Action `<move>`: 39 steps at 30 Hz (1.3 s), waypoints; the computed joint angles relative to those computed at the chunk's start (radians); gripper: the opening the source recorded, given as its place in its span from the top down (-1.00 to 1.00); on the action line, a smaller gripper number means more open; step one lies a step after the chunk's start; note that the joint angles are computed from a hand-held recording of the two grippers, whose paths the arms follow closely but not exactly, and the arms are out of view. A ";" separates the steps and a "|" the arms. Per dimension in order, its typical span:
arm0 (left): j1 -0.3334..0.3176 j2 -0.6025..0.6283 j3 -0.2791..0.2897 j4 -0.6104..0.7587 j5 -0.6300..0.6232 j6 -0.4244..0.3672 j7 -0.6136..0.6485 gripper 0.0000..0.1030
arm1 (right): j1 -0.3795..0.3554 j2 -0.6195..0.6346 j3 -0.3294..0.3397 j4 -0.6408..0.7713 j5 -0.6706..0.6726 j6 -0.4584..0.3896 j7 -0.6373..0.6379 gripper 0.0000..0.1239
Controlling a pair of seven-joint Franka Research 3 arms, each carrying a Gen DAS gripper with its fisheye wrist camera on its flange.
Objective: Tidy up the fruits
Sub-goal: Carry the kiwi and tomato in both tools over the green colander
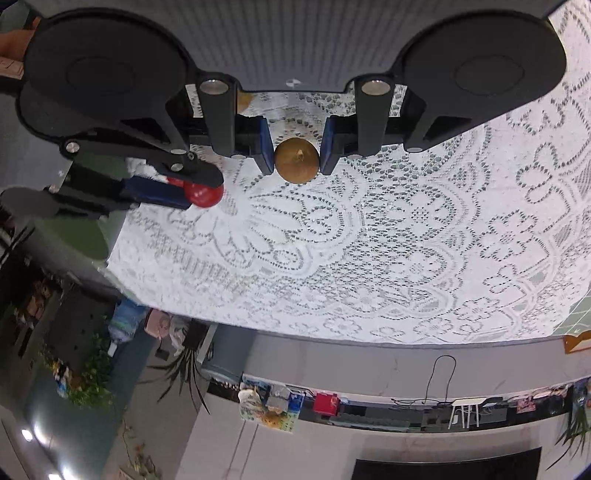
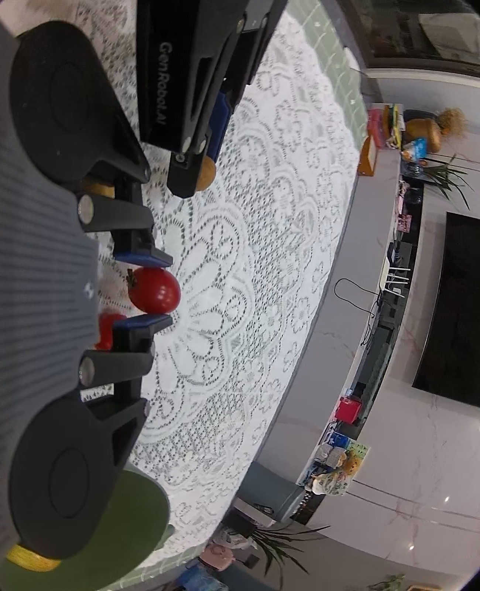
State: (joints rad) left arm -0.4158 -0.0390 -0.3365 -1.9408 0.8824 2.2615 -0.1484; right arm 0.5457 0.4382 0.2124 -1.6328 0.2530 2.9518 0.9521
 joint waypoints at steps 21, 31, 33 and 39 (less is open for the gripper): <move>-0.070 -0.012 -0.060 0.099 0.052 -0.190 -0.145 0.43 | -0.146 -0.272 0.122 -0.196 0.669 -0.113 -0.375 0.62; -0.145 0.097 -0.053 0.283 0.120 -0.263 -0.070 0.43 | -0.103 -0.435 -0.005 -0.298 0.940 -0.186 -0.484 0.62; -0.168 0.130 -0.044 0.333 0.139 -0.275 -0.045 0.43 | -0.098 -0.460 -0.030 -0.314 0.946 -0.193 -0.472 0.62; -0.235 0.230 -0.003 0.472 0.174 -0.271 0.042 0.43 | -0.106 -0.506 -0.083 -0.338 0.947 -0.228 -0.440 0.62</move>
